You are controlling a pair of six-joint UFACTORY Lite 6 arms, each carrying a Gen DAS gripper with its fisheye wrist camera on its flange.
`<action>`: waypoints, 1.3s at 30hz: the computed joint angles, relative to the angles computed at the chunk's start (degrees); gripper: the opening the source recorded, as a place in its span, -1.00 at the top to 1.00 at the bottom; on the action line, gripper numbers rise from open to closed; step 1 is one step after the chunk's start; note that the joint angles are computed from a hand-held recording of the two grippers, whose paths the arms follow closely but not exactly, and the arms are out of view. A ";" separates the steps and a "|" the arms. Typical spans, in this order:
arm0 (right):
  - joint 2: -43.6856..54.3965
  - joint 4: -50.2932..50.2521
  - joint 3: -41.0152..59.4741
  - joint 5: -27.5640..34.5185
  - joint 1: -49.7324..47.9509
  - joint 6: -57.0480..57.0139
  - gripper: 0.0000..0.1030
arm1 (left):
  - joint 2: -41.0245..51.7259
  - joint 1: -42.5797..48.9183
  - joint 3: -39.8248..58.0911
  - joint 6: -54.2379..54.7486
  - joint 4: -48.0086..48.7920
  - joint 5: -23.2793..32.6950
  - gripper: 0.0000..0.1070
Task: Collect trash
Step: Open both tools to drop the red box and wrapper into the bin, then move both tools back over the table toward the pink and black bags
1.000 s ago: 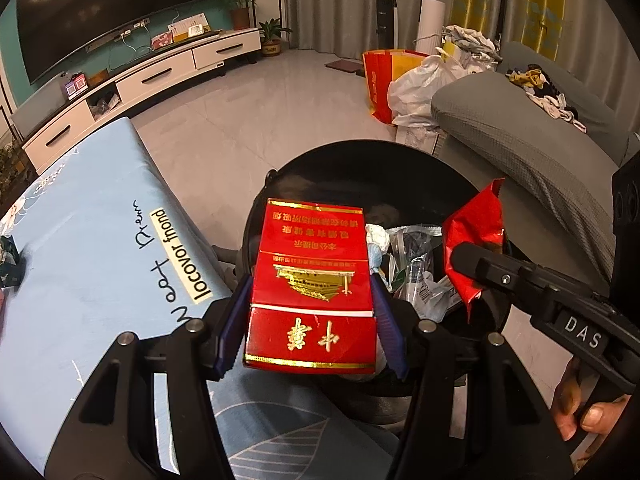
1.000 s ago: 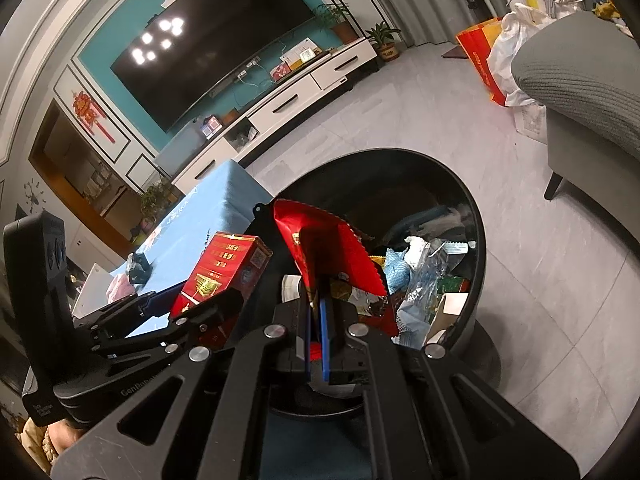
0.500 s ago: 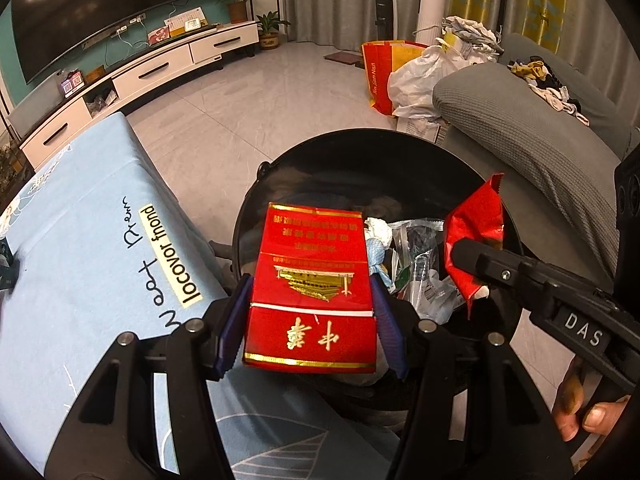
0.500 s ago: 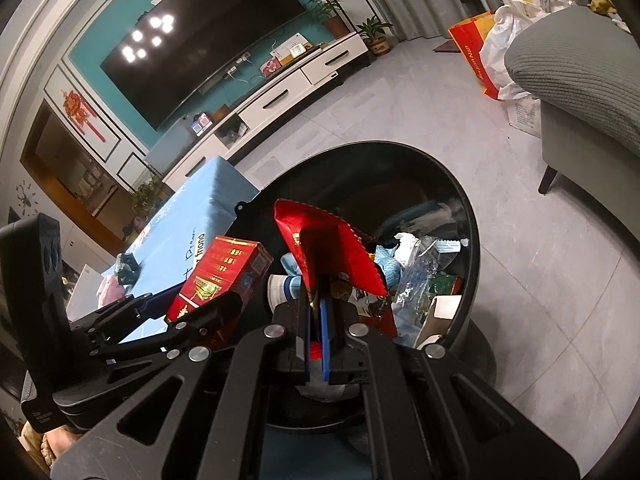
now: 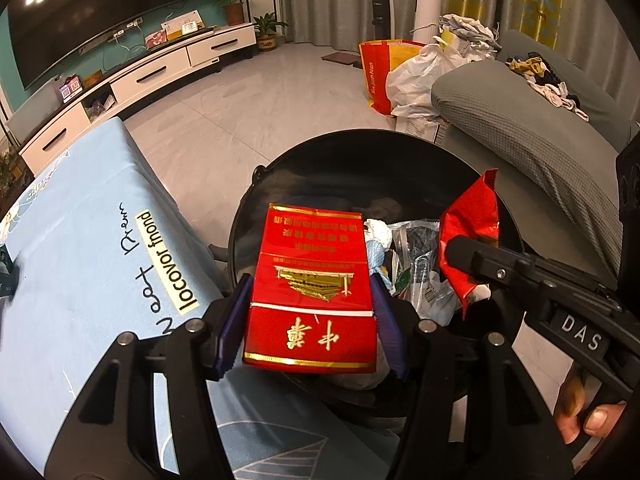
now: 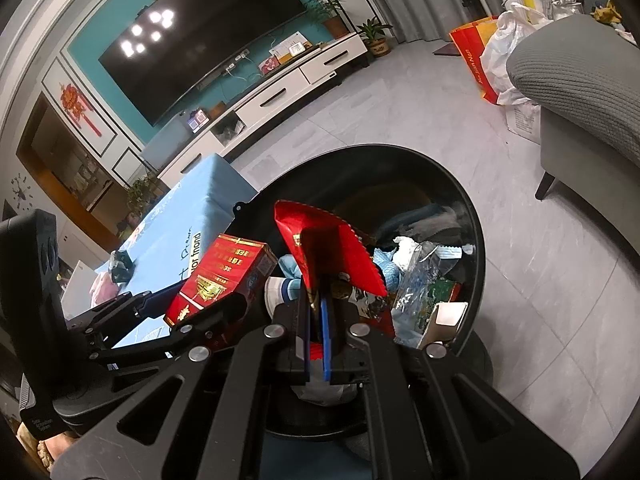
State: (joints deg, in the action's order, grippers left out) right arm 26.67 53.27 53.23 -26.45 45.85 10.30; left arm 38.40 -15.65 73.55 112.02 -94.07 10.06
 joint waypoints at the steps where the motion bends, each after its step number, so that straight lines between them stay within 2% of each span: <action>1: 0.00 0.23 0.07 0.14 -0.07 -0.37 0.89 | 0.01 -0.08 -0.03 0.45 -0.42 -0.09 -0.10; 26: 0.14 4.52 0.56 1.24 -0.21 -4.84 0.84 | -0.04 -0.41 -0.23 5.46 -4.68 -1.34 -0.12; 28: 0.06 5.25 0.61 1.31 -0.13 -5.31 0.75 | -0.10 -0.43 -0.30 5.19 -4.61 -1.30 -0.12; 30: -0.14 7.48 0.76 1.07 0.52 -6.91 0.57 | -0.66 -0.41 -0.93 8.08 -7.28 -1.34 -0.22; 31: -0.46 7.83 0.52 0.87 0.68 -7.01 0.39 | -1.20 -0.39 -1.60 11.43 -10.54 -1.33 -0.34; 32: -1.01 8.20 0.14 0.62 0.88 -6.97 0.28 | -1.89 -0.21 -2.36 14.08 -13.08 -1.04 -0.37; 39: -4.34 15.06 -0.96 -0.68 2.91 -11.98 0.19 | -8.19 1.75 -8.15 21.54 -19.71 1.14 -0.58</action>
State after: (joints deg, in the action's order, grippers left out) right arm 22.32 68.33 52.27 -27.13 48.76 -1.69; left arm 30.21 -13.90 65.39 133.56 -113.78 11.19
